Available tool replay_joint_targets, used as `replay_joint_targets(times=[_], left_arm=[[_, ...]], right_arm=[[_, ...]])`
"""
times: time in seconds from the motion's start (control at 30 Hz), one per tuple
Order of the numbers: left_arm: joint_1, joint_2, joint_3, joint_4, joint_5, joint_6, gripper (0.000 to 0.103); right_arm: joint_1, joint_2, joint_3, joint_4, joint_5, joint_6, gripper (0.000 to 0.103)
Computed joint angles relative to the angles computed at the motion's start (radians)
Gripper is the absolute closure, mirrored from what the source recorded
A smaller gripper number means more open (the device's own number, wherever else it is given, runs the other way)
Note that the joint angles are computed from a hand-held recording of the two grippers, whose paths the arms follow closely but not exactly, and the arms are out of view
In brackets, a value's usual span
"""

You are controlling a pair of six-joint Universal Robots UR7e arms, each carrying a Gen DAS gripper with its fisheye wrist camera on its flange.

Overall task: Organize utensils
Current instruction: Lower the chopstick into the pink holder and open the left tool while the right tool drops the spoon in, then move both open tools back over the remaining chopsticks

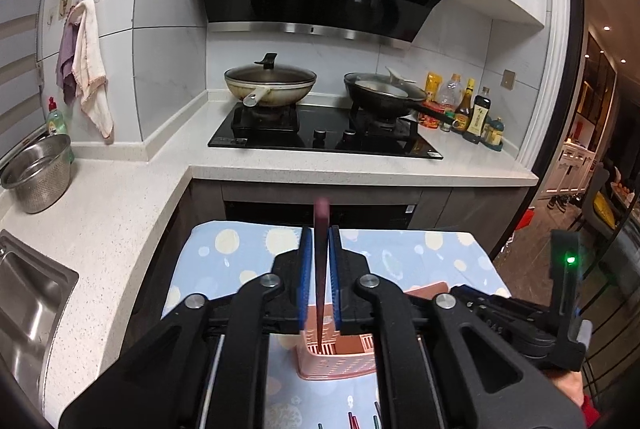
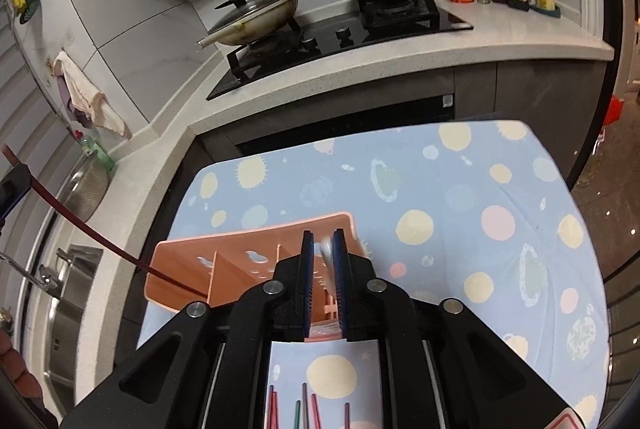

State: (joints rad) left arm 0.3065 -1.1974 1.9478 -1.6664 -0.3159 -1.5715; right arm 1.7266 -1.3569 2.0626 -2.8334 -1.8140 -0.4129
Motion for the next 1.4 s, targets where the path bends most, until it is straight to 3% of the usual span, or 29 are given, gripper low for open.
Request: replay_joint_targets(times=[0.07, 0.1, 0.4, 0.53, 0.7, 0.83, 1.1, 1.23, 1.4], left_arm=[[0.001, 0.001, -0.01, 0.069, -0.002, -0.075, 0.058], [-0.002, 0.004, -0.022, 0.132, 0.001, -0.136, 0.055], [-0.049, -0.026, -0.024, 0.295, -0.049, -0.296, 0.055], [-0.094, -0.035, -0.011, 0.376, -0.111, -0.383, 0.055], [-0.16, -0.031, 0.041, 0.389, -0.218, -0.439, 0.055], [-0.217, -0.03, 0.11, 0.323, -0.328, -0.459, 0.055], [-0.334, -0.005, 0.237, 0.171, -0.513, -0.514, 0.055], [-0.374, 0.027, 0.292, 0.06, -0.598, -0.52, 0.055], [-0.404, 0.095, 0.334, -0.061, -0.695, -0.516, 0.055]], right_arm=[[0.006, -0.01, 0.008, -0.014, 0.002, -0.006, 0.077], [0.009, -0.017, 0.012, -0.019, 0.004, -0.013, 0.076], [0.044, -0.113, 0.076, -0.026, -0.003, -0.044, 0.07], [0.046, -0.196, 0.138, -0.011, -0.01, -0.057, 0.069], [0.038, -0.319, 0.246, -0.009, -0.048, -0.085, 0.068], [0.01, -0.426, 0.324, 0.04, -0.059, -0.093, 0.068], [-0.084, -0.662, 0.506, 0.09, -0.095, -0.192, 0.068], [-0.17, -0.786, 0.603, 0.094, -0.106, -0.288, 0.068], [-0.319, -0.914, 0.673, 0.177, -0.066, -0.369, 0.068]])
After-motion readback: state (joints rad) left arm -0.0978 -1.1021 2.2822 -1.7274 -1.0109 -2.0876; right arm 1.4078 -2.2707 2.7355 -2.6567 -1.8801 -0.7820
